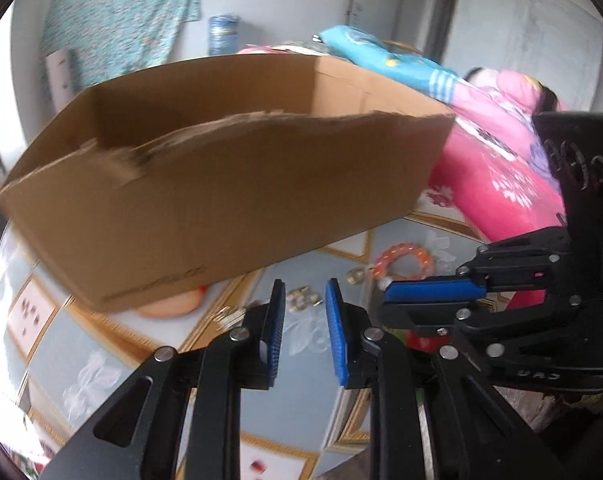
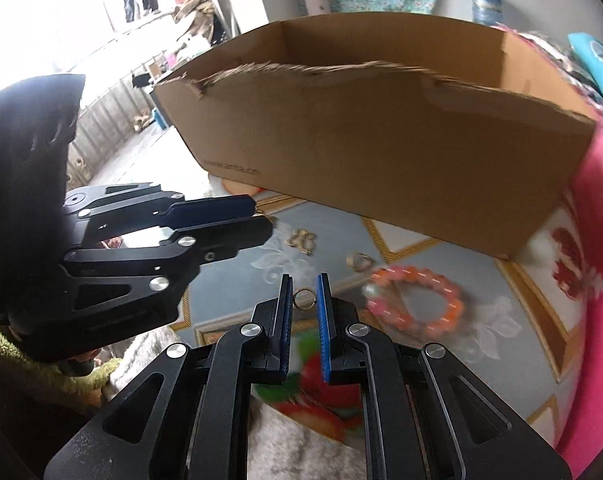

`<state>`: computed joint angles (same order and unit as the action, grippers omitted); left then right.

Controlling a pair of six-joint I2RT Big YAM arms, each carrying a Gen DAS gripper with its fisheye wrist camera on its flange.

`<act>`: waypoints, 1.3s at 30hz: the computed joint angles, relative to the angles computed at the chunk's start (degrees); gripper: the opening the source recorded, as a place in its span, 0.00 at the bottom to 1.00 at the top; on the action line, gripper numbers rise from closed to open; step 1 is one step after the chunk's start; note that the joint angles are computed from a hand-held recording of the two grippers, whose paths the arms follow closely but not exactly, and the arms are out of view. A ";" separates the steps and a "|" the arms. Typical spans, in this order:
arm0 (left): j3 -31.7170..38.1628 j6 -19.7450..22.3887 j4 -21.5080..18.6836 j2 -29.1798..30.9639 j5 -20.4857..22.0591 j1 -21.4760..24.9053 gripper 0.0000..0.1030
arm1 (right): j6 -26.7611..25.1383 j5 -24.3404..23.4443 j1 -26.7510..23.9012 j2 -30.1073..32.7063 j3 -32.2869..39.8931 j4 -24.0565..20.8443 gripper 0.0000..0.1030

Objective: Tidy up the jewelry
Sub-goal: 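Carry the gold ring over the box and open the right gripper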

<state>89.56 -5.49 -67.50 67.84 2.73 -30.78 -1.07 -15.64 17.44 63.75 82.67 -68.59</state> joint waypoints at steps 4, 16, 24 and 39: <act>2.03 0.88 -0.83 2.88 0.23 -1.59 0.20 | -0.48 -0.26 -3.71 -1.68 -0.55 0.58 0.10; 6.09 5.14 -4.96 8.64 -7.75 -6.58 0.19 | 1.58 -5.73 -8.67 -2.56 -2.50 4.35 0.10; 8.08 6.51 -6.48 10.04 -6.76 -6.20 0.10 | 2.54 -7.42 -9.75 -3.07 -3.62 6.22 0.10; 8.78 5.08 -7.09 9.37 -6.72 -6.30 0.10 | 2.90 -6.52 -8.83 -4.90 -3.82 7.07 0.10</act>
<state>98.34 -0.41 -74.60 77.21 -3.99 -37.07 1.84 -22.16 8.61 58.84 78.85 -61.52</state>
